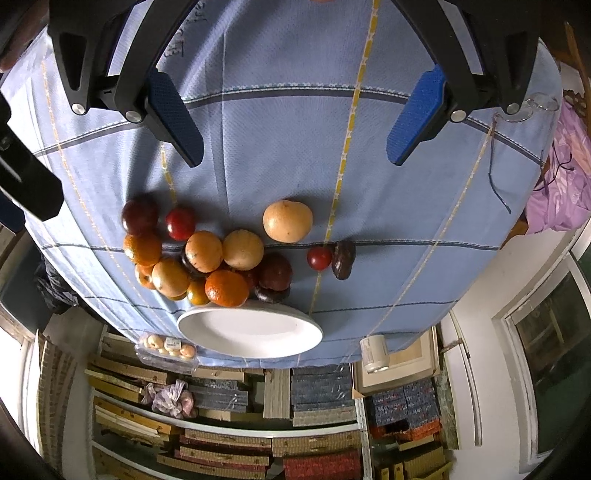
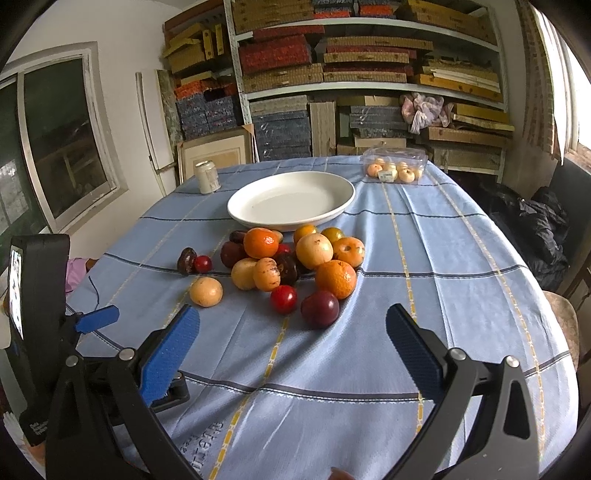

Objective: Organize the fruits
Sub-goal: 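Grasp the dark red plum with the right tool while the left tool grasps the pale grapefruit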

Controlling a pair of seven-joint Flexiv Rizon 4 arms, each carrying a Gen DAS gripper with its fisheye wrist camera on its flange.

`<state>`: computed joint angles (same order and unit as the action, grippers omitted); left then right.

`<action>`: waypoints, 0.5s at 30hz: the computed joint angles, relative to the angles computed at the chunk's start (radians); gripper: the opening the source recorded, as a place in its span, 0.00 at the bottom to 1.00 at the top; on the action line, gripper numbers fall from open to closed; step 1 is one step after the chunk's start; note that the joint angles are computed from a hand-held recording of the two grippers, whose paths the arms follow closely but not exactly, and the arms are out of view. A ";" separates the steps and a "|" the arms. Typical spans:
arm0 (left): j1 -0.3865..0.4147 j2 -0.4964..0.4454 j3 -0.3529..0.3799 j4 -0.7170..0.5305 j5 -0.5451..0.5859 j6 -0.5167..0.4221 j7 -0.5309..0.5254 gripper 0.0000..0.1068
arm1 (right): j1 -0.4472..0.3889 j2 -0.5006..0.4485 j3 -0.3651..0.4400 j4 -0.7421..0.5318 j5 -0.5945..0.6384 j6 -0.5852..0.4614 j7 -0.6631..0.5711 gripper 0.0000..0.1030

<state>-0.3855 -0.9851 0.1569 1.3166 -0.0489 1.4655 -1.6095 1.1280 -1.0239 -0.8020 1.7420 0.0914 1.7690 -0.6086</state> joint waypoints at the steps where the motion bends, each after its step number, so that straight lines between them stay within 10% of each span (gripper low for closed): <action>1: 0.000 -0.006 0.001 -0.011 -0.002 -0.011 0.001 0.93 | -0.010 -0.001 0.006 -0.007 -0.001 -0.002 0.001 0.96; 15: 0.041 -0.094 -0.038 -0.173 0.014 -0.127 0.003 0.93 | -0.175 -0.005 0.141 -0.117 -0.069 -0.012 -0.049 0.96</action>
